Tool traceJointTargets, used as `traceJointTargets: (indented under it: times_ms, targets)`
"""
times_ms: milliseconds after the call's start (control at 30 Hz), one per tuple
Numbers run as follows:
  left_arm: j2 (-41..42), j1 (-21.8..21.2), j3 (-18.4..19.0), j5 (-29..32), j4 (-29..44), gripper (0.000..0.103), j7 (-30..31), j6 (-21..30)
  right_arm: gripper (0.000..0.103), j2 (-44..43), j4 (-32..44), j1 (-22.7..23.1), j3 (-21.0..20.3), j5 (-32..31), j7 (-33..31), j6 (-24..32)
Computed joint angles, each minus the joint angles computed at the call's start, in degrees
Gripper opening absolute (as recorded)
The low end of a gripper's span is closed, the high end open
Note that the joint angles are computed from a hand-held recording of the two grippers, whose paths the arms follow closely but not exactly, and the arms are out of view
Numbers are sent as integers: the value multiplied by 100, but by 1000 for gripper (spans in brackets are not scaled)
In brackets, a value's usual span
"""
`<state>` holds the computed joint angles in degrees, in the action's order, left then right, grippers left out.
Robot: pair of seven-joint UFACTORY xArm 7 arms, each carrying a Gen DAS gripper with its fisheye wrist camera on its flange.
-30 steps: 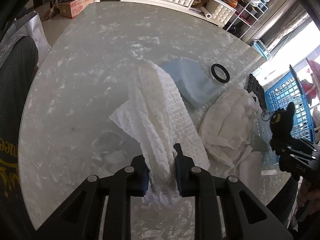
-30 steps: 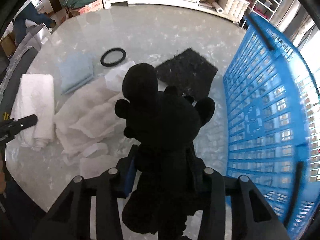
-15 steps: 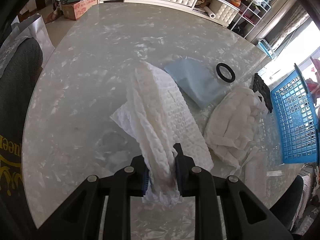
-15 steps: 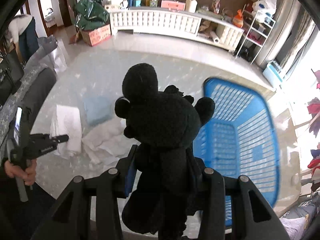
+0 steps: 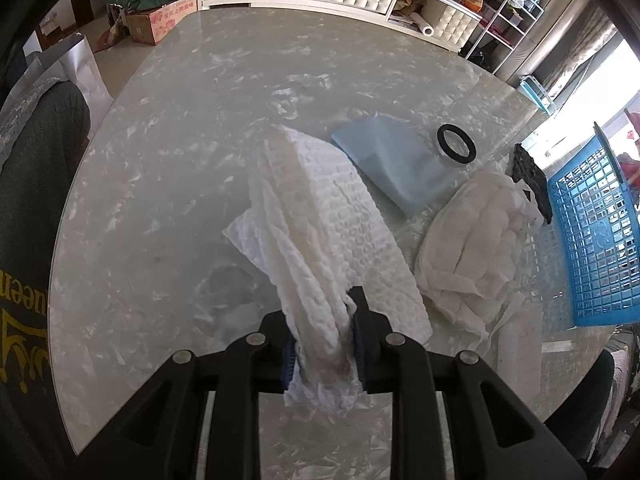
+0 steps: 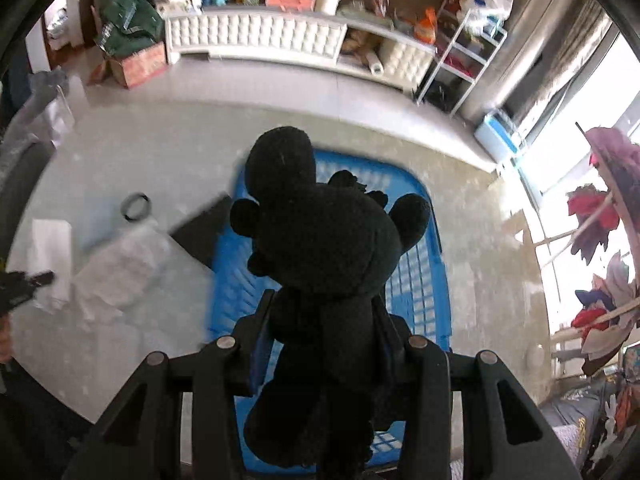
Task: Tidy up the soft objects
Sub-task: 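Carry the black plush toy over the blue basket with the right tool and release it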
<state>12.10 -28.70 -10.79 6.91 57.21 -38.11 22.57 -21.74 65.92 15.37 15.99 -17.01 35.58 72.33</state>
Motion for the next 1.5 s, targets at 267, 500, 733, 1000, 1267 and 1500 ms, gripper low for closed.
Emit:
traceJointTargets:
  times_ms: [267,500,733,1000,1267,1500]
  targets:
    - [70,-27,9,41,83,22,-45,34,41,-17,-511,-123,-290,296,-294,-189]
    - [66,45,-25,-138,63,22,149,-4,41,201,-550,-133,-328,411,-284,-108]
    - [52,48,-15,-179,47,22,196,-5,41,481,-410,14,-256,511,-169,-26]
    - [14,90,-39,-291,-17,22,301,-48,43,611,-319,98,-349,550,-190,145]
    - [10,101,-51,-344,-24,22,327,-56,56,772,-192,0,-472,496,-314,276]
    - [-51,155,-69,-474,-108,22,463,-96,90,929,12,73,-300,-113,-170,575]
